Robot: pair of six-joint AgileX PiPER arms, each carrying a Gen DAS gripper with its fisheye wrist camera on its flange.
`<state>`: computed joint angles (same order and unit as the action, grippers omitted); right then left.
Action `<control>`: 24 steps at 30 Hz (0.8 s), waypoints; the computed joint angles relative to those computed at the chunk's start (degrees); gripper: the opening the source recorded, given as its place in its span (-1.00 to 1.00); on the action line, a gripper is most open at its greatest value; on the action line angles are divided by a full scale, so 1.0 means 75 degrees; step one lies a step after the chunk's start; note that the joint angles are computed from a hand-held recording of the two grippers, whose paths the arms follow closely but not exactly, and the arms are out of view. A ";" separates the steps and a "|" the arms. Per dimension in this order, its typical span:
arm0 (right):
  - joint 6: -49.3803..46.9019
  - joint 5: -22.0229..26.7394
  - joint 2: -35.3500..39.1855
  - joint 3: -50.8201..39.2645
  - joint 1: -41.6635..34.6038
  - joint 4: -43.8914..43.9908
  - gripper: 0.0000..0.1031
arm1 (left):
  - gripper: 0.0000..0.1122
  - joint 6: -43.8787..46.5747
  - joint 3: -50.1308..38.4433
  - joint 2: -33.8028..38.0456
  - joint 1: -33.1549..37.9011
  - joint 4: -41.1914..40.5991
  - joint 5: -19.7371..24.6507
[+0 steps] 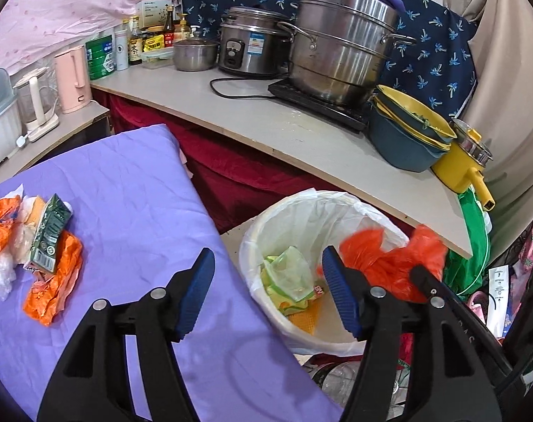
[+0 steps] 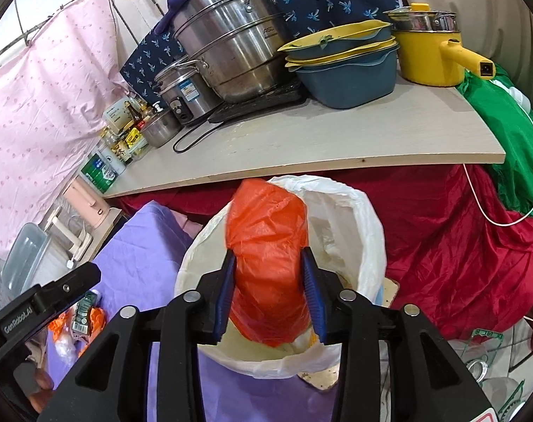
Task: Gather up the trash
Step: 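Carry both bags over the trash bin and open both tools to drop them, then move both tools back toward the remaining trash on the table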
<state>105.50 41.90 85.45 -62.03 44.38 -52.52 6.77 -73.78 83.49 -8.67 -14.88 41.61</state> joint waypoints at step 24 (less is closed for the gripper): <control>-0.0988 0.0909 0.1425 -0.2448 0.1516 0.0302 0.06 | 0.27 0.1560 0.0926 -0.1050 0.2524 -0.0952 0.0430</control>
<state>98.09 48.72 96.13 -80.40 55.75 -50.25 18.48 -66.84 75.62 10.25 -22.03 44.83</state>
